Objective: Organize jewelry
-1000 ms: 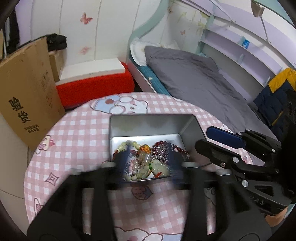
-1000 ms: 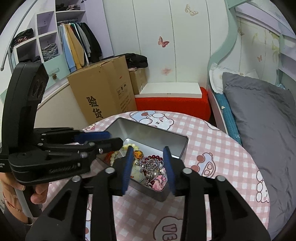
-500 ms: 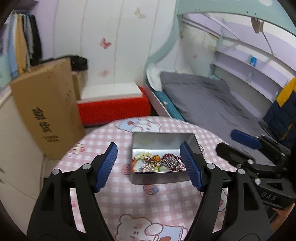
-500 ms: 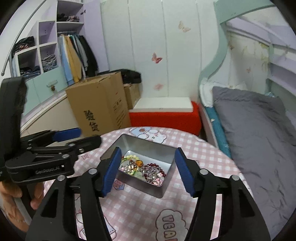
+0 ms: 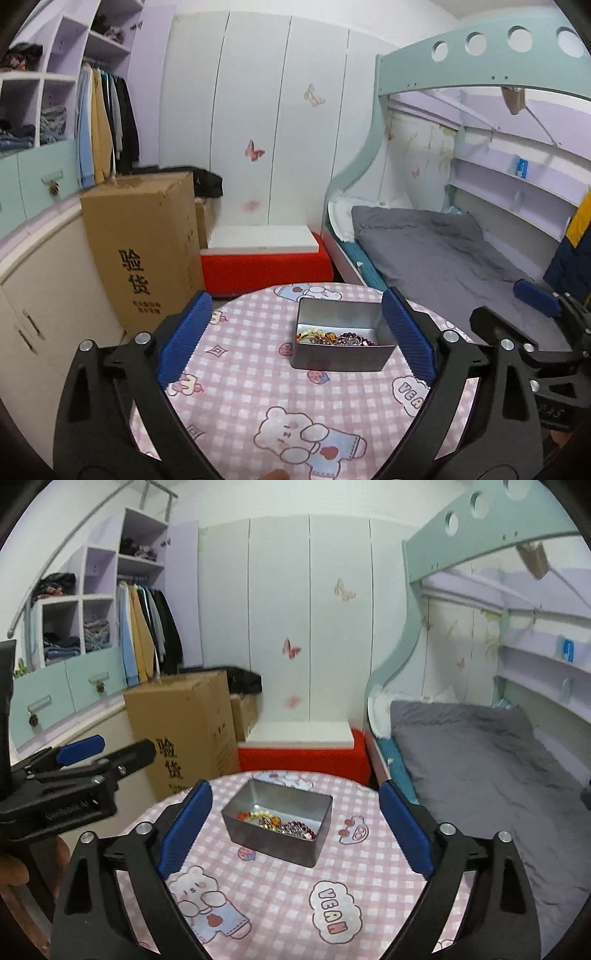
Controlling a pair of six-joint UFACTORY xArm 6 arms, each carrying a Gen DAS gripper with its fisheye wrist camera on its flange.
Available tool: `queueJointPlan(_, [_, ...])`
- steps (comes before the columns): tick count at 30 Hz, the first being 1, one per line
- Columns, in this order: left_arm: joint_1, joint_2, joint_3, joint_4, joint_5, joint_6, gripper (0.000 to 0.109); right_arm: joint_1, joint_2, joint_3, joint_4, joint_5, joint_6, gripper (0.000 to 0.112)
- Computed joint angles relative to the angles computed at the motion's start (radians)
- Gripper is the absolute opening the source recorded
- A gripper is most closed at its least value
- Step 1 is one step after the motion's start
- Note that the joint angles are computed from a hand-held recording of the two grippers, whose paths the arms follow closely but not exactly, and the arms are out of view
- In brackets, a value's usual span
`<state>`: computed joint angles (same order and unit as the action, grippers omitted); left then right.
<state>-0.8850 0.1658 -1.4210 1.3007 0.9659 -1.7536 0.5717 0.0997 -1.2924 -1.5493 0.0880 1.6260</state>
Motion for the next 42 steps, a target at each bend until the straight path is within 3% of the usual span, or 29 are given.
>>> queueJointPlan(7, [-0.093,-0.05,0.038,0.07,0.112,-0.038,0.094,0.061,-0.14,0.075,-0.358,0.08,0.336,0.094])
queueJointPlan(11, [-0.132,-0.072,0.057,0.096,0.158,-0.051,0.095,0.094,-0.194,0.125,-0.335,0.16,0.286,0.094])
queueJointPlan(27, [-0.246,-0.08,0.047,0.174,0.344,-0.028,0.096,0.162,-0.308,0.228,-0.368,0.276,0.294,0.095])
queueJointPlan(42, [-0.267,-0.078,0.048,0.209,0.381,-0.048,0.096,0.195,-0.337,0.258,-0.385,0.351,0.299,0.095])
